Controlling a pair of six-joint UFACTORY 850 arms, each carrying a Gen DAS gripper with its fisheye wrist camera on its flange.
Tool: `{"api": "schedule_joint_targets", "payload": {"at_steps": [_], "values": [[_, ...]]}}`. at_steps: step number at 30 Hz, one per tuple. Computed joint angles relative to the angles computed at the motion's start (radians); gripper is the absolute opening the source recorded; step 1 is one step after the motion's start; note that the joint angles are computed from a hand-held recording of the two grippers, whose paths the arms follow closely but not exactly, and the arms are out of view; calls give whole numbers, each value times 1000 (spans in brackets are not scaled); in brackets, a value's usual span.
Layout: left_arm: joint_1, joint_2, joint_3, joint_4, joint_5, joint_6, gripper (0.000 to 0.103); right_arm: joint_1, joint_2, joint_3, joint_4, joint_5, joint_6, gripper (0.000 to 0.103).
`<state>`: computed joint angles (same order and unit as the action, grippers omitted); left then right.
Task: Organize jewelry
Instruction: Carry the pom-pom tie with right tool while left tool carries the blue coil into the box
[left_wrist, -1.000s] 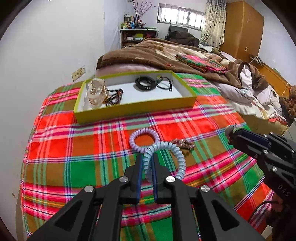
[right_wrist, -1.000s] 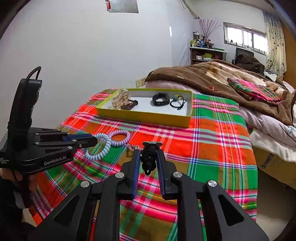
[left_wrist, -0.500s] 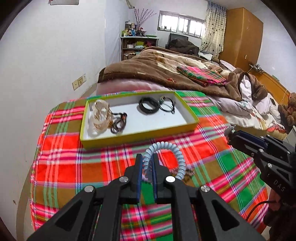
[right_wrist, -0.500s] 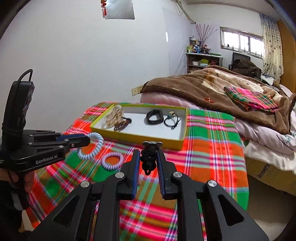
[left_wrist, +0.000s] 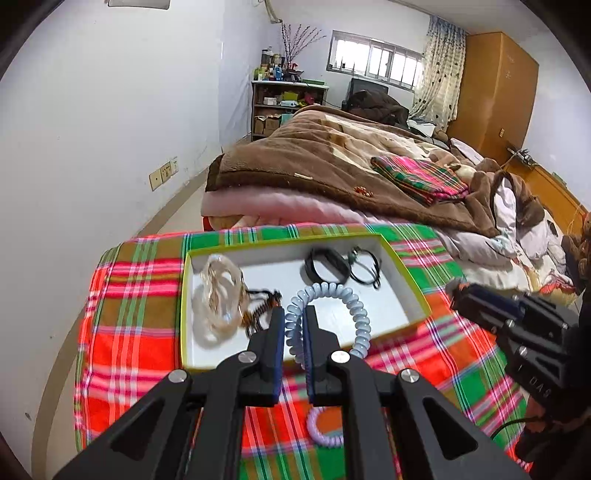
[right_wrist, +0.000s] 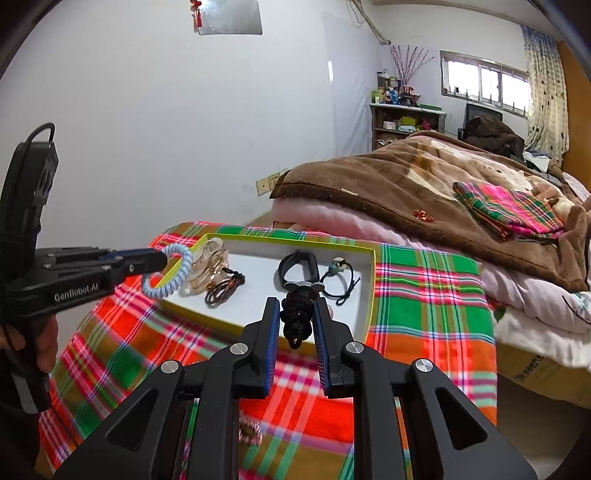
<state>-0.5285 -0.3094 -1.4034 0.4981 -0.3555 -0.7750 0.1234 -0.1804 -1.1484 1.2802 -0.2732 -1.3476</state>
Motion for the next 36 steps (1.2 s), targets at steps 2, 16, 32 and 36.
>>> {"api": "schedule_joint_targets", "payload": {"at_steps": [2, 16, 32, 36], "values": [[12, -30, -34, -48, -4, 48, 10, 2, -36, -32, -52, -1, 62, 19], [64, -227, -238, -297, -65, 267, 10, 10, -220, -193, -366, -26, 388, 19], [83, -349, -365, -312, -144, 275, 10, 25, -284, -238, -570, 5, 561, 19], [82, -361, -380, -312, -149, 280, 10, 27, -285, -237, -594, 15, 578, 19]]}}
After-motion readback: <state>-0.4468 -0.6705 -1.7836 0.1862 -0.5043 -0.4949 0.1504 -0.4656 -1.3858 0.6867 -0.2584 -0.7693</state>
